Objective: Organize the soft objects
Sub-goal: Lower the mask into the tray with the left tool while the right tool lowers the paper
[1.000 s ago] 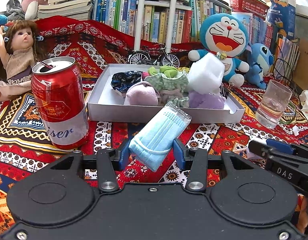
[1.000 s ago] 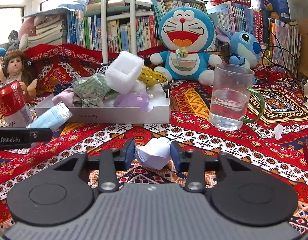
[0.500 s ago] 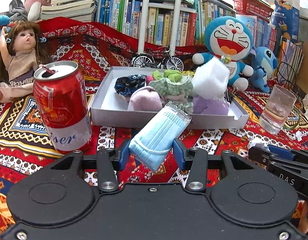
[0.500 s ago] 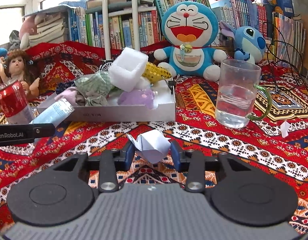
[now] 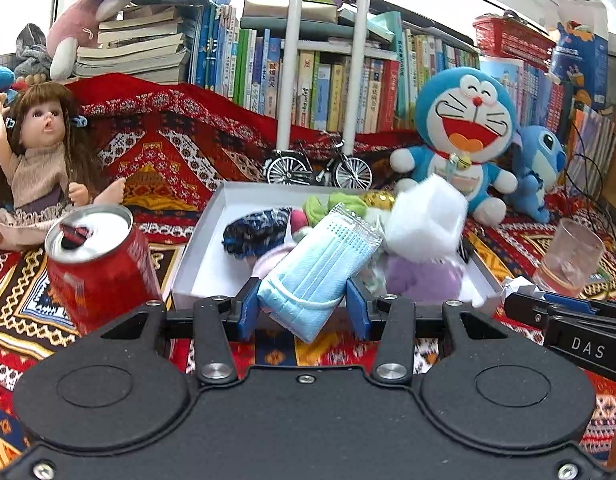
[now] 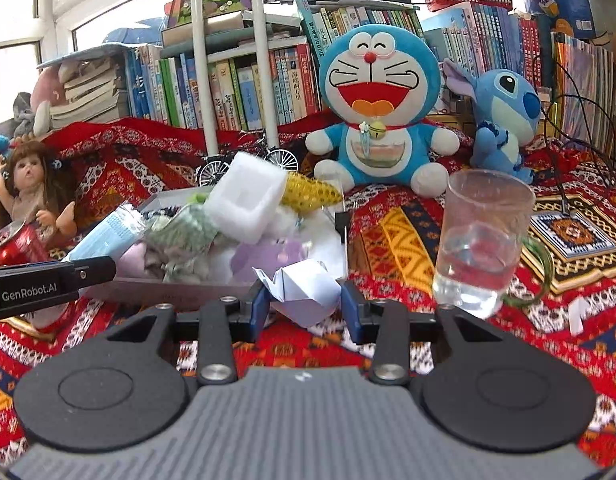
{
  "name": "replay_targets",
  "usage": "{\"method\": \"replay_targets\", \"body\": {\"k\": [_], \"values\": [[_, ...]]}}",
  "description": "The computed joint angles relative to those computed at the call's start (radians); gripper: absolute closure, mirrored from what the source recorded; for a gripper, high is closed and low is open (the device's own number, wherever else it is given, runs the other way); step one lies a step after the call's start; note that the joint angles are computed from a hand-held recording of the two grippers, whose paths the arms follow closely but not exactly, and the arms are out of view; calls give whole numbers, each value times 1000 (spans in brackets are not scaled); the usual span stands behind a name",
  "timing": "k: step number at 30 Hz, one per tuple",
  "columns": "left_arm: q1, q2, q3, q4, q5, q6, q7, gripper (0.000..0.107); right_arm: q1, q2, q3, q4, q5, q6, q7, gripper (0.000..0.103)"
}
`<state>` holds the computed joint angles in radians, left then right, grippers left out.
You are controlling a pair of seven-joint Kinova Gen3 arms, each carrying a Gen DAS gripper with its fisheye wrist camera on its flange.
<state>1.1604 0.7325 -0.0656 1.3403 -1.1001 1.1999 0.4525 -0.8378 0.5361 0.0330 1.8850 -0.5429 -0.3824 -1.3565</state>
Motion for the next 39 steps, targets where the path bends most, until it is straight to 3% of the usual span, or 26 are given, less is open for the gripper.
{"method": "replay_targets", "body": {"k": [4,11,19,21,25,30,35,39], "values": [[-29,10,-5,-37,18,6,-24,64,35,18,-4,-71,30,79,-17,59],[-81,21,-26,-101,50,-3,-74,64,32,60,56,-202,91,224,-66,59],[-188,29,-28,-204,170,-33,-230,64,89,114,18,-322,212,336,-157,59],[-211,43,-36,-248,210,-14,-267,64,107,127,-2,-345,238,351,-181,59],[-246,64,-52,-307,261,3,-353,64,201,145,-125,-371,308,352,-218,59],[-270,71,-65,-327,300,-34,-426,64,246,164,-194,-389,393,346,-259,59],[-282,97,-72,-360,342,-41,-473,64,247,171,-197,-395,442,341,-303,59],[-283,117,-82,-380,369,-27,-493,63,203,167,-133,-393,445,344,-342,59]]}}
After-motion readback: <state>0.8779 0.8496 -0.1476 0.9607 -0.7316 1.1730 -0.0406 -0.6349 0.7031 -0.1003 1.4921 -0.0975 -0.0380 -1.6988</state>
